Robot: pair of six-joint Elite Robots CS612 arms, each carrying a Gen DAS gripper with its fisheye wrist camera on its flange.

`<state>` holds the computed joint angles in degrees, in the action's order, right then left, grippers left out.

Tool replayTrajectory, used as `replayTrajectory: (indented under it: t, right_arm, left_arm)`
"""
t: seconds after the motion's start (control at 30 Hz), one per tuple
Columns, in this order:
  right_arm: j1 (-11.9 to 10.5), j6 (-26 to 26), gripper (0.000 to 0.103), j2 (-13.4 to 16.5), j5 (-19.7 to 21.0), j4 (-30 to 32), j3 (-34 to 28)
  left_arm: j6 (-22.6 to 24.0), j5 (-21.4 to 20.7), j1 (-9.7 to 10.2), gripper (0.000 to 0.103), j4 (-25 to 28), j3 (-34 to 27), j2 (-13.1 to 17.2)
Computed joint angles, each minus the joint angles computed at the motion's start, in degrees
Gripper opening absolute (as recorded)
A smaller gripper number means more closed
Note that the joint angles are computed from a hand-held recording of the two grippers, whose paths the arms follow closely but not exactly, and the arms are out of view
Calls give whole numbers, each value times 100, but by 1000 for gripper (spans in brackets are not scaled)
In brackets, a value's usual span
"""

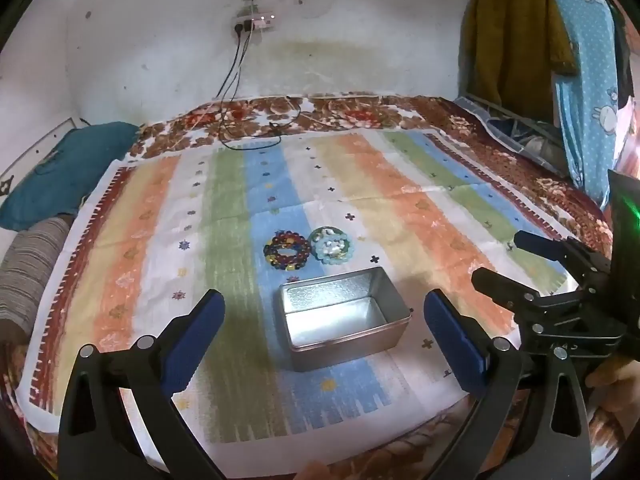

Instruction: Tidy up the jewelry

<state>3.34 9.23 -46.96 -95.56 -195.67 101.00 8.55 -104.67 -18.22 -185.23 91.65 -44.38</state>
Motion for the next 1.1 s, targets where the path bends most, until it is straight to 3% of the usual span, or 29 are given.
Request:
replayTrajectory:
  t: [0.17, 0.23, 0.7, 0.87, 1.1]
  right_arm:
    - [-7, -9, 99, 3, 42, -36, 2]
    - [-7, -12, 99, 0, 31, -34, 4]
    - [-45, 195, 99, -11, 7, 261, -38]
    - [-47, 206, 99, 0, 22, 277, -52]
    - [-60, 213, 99, 2, 92, 324, -47]
  left_arm:
    - [-109, 256, 16, 97, 113, -92, -7]
    - [-164, 492, -63, 97, -120, 68, -53]
    - [-360, 619, -69, 97, 45, 23, -46]
    - [-431, 973, -133, 97, 78, 27, -52]
    - [-541, 778, -90, 97, 120, 13, -47]
